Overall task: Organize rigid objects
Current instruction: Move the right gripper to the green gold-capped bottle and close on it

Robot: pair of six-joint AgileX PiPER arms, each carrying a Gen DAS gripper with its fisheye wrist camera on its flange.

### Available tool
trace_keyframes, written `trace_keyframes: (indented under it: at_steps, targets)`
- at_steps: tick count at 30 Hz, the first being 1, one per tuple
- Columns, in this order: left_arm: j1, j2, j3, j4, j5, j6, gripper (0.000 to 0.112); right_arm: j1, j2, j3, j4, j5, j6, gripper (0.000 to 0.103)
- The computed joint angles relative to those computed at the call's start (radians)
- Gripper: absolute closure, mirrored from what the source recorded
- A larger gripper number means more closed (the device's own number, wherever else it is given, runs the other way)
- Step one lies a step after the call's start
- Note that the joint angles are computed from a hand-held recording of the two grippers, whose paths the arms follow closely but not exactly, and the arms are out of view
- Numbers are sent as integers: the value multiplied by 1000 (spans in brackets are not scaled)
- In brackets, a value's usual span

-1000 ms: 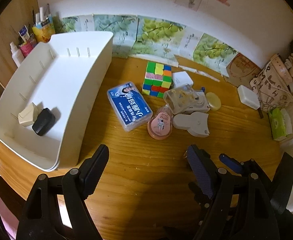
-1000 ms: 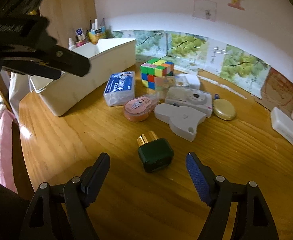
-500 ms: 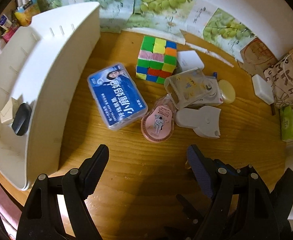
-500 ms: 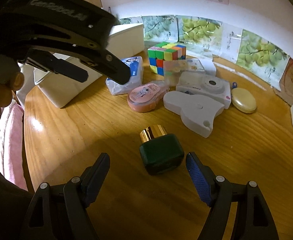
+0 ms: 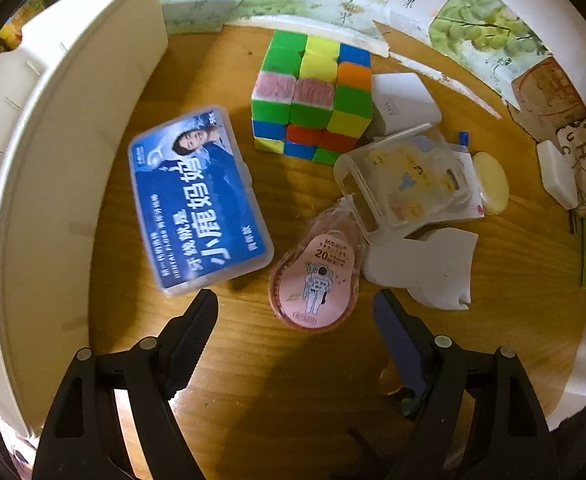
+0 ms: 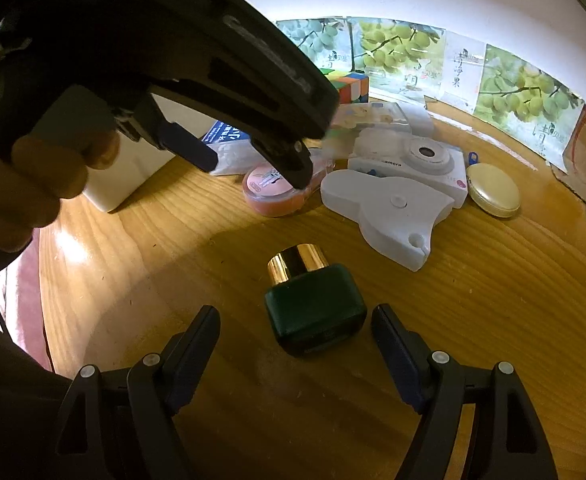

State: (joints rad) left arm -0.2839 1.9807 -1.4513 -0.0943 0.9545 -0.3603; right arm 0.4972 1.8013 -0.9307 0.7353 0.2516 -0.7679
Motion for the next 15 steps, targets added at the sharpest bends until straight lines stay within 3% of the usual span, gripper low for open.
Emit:
trace_keyframes:
  at_steps: [15]
  targets:
    - [20,62,-47,-73,-41,68,30,31,9,-9,-196,-45,204,24]
